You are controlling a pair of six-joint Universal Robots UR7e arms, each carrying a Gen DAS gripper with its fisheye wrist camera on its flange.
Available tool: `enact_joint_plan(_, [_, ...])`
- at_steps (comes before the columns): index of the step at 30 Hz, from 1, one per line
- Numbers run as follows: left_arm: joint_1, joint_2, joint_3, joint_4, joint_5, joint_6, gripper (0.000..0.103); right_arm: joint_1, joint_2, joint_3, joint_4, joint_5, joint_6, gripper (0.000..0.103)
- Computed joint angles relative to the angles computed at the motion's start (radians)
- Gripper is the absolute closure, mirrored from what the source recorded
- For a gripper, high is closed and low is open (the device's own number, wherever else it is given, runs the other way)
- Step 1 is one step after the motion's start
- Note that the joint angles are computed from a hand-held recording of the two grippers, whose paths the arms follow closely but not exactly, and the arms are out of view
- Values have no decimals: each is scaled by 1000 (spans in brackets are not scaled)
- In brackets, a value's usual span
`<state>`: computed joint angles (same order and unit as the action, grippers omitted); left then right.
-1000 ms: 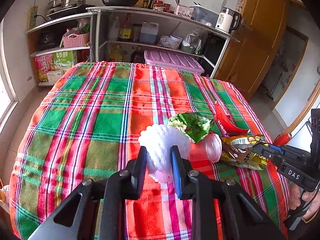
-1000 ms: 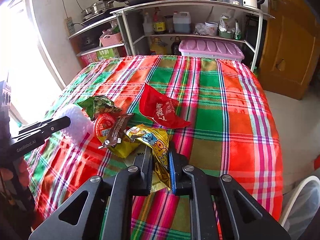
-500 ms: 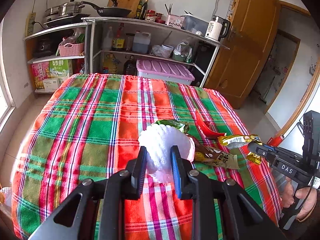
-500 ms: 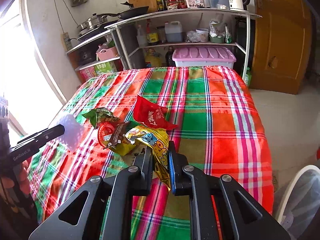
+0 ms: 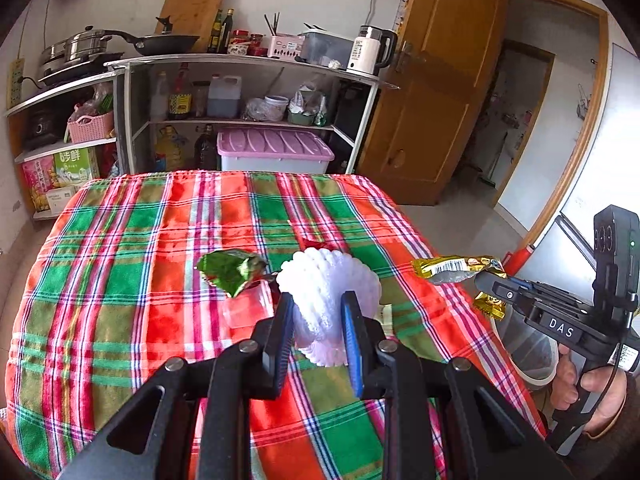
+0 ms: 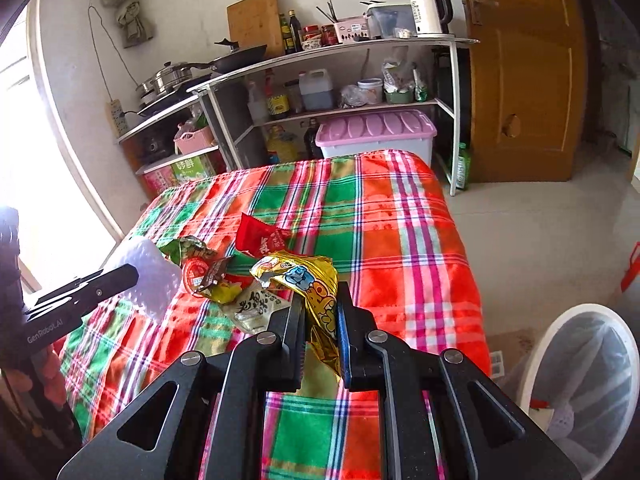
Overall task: Collect trash
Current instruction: 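Grasp the yellow snack wrapper with the right gripper while the left grasps a white foam net, then carry the wrapper and foam net over the bin and open both grippers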
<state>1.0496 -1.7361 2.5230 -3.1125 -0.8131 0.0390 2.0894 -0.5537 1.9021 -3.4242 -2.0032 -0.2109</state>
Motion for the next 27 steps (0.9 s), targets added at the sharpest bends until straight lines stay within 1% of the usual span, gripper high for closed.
enact_joint_plan(5, [-40, 67, -9, -17, -36, 2, 78, -16, -52, 71, -66, -30, 13, 89])
enact_joint_plan(13, [-78, 206, -57, -43, -116, 16, 78, -46, -142, 179, -165, -97, 24, 89])
enact_joint_plan(20, [-122, 358, -110, -53, -195, 24, 78, -82, -224, 277, -259, -166, 34, 89])
enact_joint_plan(27, [-156, 520, -182, -57, -281, 23, 78, -138, -307, 364, -332, -232, 41, 89])
